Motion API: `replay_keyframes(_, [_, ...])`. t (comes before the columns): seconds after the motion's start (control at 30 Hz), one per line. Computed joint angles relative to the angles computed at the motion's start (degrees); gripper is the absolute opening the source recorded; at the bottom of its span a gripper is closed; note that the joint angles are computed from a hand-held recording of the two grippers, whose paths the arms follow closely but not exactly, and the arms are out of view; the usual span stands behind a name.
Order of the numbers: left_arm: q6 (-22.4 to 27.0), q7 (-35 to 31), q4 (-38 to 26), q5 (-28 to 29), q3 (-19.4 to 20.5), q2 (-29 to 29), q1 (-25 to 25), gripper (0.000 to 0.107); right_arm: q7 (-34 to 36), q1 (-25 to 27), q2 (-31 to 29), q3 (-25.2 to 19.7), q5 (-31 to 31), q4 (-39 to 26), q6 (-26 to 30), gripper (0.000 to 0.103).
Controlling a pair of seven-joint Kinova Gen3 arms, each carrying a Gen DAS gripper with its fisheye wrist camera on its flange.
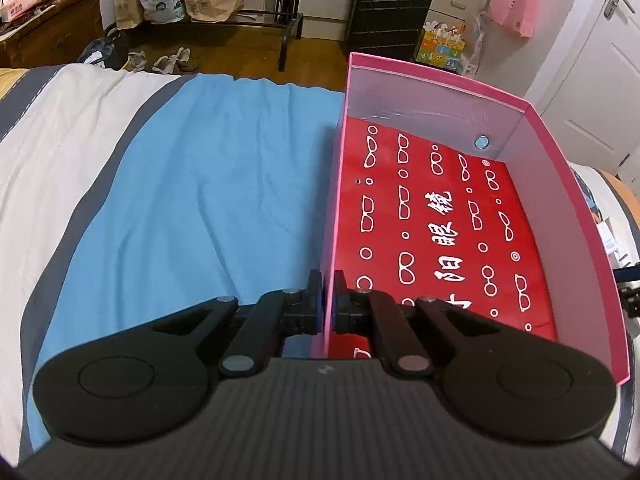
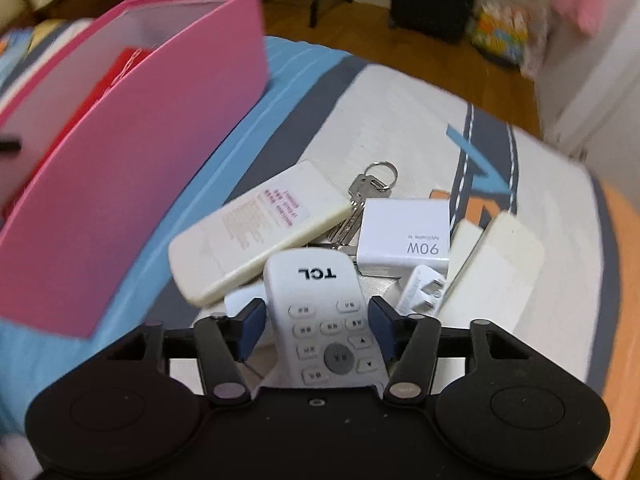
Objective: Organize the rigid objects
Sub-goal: 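Grasp the white TCL remote with the right gripper, then carry the TCL remote into the pink box and release it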
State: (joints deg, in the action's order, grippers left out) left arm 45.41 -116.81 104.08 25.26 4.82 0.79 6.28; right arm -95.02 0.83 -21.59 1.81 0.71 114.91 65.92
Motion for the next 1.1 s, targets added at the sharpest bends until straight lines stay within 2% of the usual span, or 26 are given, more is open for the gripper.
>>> replay_keyframes(0.1, [-0.28, 0.54, 0.10, -0.28, 0.09, -0.08, 0.16, 0.004, 1.43, -0.46, 2.44, 0.30, -0.08, -0.67, 0.26, 0.063])
replay_keyframes(0.23, [-0.49, 0.55, 0.23, -0.31, 0.09, -0.23, 0.30, 0.004, -2.42, -0.81, 2.74, -5.06, 4.58, -0.45, 0.88, 0.062])
replay_keyframes(0.33, [-0.35, 0.57, 0.19, -0.17, 0.05, -0.23, 0.31, 0.004, -5.76, -1.97, 0.60, -7.42, 6.58, 0.45, 0.63, 0.062])
replay_keyframes(0.5, [-0.06, 0.23, 0.09, 0.41, -0.10, -0.18, 0.14, 0.004, -9.72, -2.48, -4.87, -8.55, 7.33, 1.40, -0.56, 0.062])
replay_keyframes(0.67, [-1.62, 0.51, 1.16, 0.39, 0.01, -0.75, 0.36, 0.003, -11.19, -2.36, -9.73, -8.75, 6.74, 0.11, -1.87, 0.060])
replay_keyframes(0.87, [0.55, 0.35, -0.35, -0.61, -0.03, -0.20, 0.41, 0.004, -11.52, -2.90, -14.63, -7.88, 3.82, -0.54, -6.88, 0.059])
replay_keyframes(1.0, [2.85, -1.60, -1.31, 0.88, -0.47, 0.29, -0.44, 0.005, -10.24, -4.54, -16.22, -8.81, 1.83, -3.28, -9.61, 0.059])
replay_keyframes(1.1, [3.87, -1.87, -1.38, 2.96, -0.91, 0.68, -1.36, 0.006, -8.29, -7.96, -14.28, -6.93, -1.74, -7.66, -10.67, 0.059])
